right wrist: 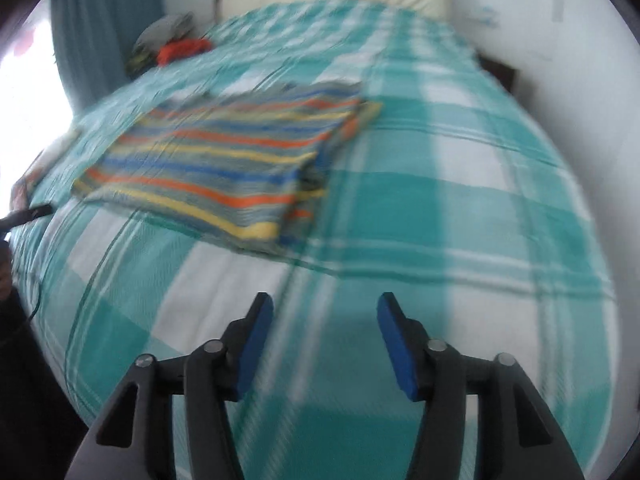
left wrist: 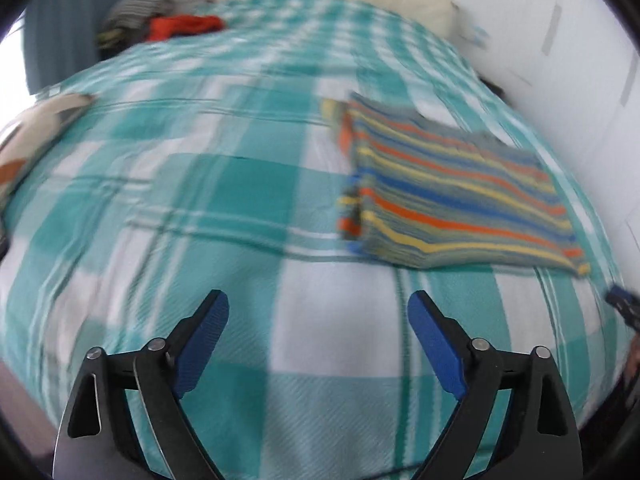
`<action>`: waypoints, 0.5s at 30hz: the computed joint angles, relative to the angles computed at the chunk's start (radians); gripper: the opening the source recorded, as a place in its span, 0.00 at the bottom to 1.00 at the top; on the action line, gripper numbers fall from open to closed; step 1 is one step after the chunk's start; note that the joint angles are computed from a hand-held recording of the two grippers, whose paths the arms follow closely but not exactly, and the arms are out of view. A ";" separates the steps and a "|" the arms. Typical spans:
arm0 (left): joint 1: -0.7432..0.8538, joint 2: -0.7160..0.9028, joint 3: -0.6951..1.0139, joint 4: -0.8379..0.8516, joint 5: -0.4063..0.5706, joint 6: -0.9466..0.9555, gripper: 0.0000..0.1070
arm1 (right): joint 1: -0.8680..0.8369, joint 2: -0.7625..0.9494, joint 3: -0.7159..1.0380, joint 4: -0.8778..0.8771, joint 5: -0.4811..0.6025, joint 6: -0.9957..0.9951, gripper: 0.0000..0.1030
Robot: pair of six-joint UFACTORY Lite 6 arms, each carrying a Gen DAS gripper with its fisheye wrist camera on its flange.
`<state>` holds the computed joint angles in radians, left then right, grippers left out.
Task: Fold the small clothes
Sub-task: 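Open both grippers and withdraw them from the folded sweater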
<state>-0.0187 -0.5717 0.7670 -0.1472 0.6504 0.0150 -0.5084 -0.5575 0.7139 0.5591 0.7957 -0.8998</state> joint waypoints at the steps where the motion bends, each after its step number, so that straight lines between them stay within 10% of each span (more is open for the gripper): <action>1: 0.015 -0.007 -0.017 0.019 -0.019 -0.032 0.89 | -0.091 -0.038 -0.029 0.056 0.011 -0.037 0.62; 15: -0.074 0.045 -0.166 0.473 -0.173 -0.515 0.96 | -0.132 -0.010 -0.152 0.123 -0.182 -0.026 0.86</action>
